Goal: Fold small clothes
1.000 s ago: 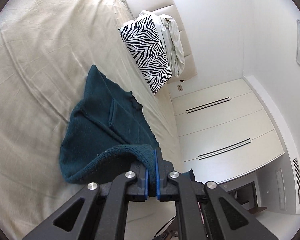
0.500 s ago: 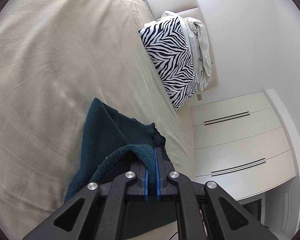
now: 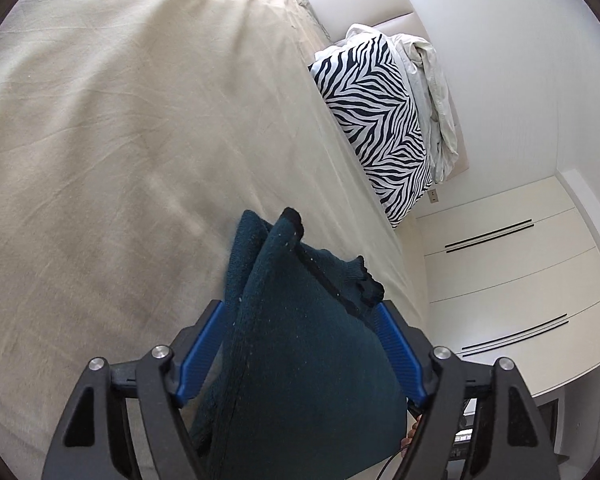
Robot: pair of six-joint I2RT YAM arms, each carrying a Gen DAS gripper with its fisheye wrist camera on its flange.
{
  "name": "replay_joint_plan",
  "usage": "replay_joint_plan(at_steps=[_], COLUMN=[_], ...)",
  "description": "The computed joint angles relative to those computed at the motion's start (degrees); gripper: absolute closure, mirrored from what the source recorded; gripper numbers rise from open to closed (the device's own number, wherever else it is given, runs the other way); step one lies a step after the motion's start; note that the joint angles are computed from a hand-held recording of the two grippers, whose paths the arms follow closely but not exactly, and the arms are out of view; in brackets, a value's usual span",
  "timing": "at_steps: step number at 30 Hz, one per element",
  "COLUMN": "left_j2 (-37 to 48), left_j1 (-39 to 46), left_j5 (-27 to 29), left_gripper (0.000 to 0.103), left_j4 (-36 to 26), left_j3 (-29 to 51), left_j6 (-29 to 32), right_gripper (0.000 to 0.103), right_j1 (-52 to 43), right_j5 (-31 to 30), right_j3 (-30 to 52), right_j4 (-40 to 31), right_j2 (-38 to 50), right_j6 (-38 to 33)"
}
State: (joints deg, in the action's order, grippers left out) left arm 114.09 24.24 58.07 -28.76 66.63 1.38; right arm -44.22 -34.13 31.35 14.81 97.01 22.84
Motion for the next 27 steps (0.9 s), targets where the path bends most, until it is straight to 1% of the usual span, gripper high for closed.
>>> replay_joint_plan(at_steps=[2, 3, 7, 10, 13, 14, 15, 16, 17, 19, 21, 24, 27], left_j2=[-3.1, -4.8, -11.0, -14.1, -15.8, -16.6, -17.4, -18.4, -19.3, -20.2, -20.6, -19.1, -19.0], left_j1=[0.7, 1.0, 2.8, 3.6, 4.1, 4.1, 4.1, 3.9, 3.4, 3.1, 2.8, 3.3, 3.6], left_j5=[-1.8, -2.7, -5.8, -8.6, -10.4, -10.9, -11.3, -12.1, -12.9, -13.6, -14.5, -14.6, -14.9], left_gripper=[0.026, 0.026, 0.026, 0.026, 0.033, 0.034, 0.036, 0.04, 0.041, 0.049, 0.053, 0.061, 0.063], left_j4=[-0.9, -0.8, 0.4, 3.6, 5.8, 6.7, 7.4, 8.2, 8.9, 9.1, 10.3, 10.8, 11.0], left_j3=[-3.4, -5.5, -14.2, -19.8, -23.5, -24.5, -25.5, -26.5, -27.2, -28.0, -28.9, -28.7, -28.6], left_j6=[4.3, 6.3, 14.3, 17.2, 19.9, 20.4, 20.9, 21.1, 21.2, 22.3, 22.5, 22.1, 22.4], right_gripper=[0.035, 0.035, 0.035, 0.036, 0.038, 0.042, 0.047, 0.049, 0.052, 0.059, 0.066, 0.07, 0.07], right_j1=[-2.2, -2.8, -5.0, -6.4, -8.1, -9.9, -10.3, -10.8, -13.1, -15.4, -15.9, -17.5, -18.9], right_j5=[-3.0, -3.3, -1.4, 0.4, 1.1, 0.4, 0.8, 1.3, 0.5, 0.2, 1.1, 0.9, 0.1], right_j3=[-1.1, -1.9, -7.3, -12.0, -15.4, -16.4, -16.9, -17.3, -17.7, -18.1, -18.8, -19.5, -19.0], right_j4=[-3.4, -5.7, -14.8, -20.2, -25.0, -27.0, -27.8, -28.4, -29.9, -31.2, -31.5, -32.3, -32.6], right_j2=[-2.4, -4.4, -14.8, -23.1, -29.5, -31.0, -31.7, -32.1, -32.4, -32.5, -33.0, -33.3, -32.2], right_j6=[-3.2, -5.4, -18.4, -26.5, -33.2, -36.4, -38.0, -39.0, -41.8, -44.4, -46.0, -48.8, -49.6])
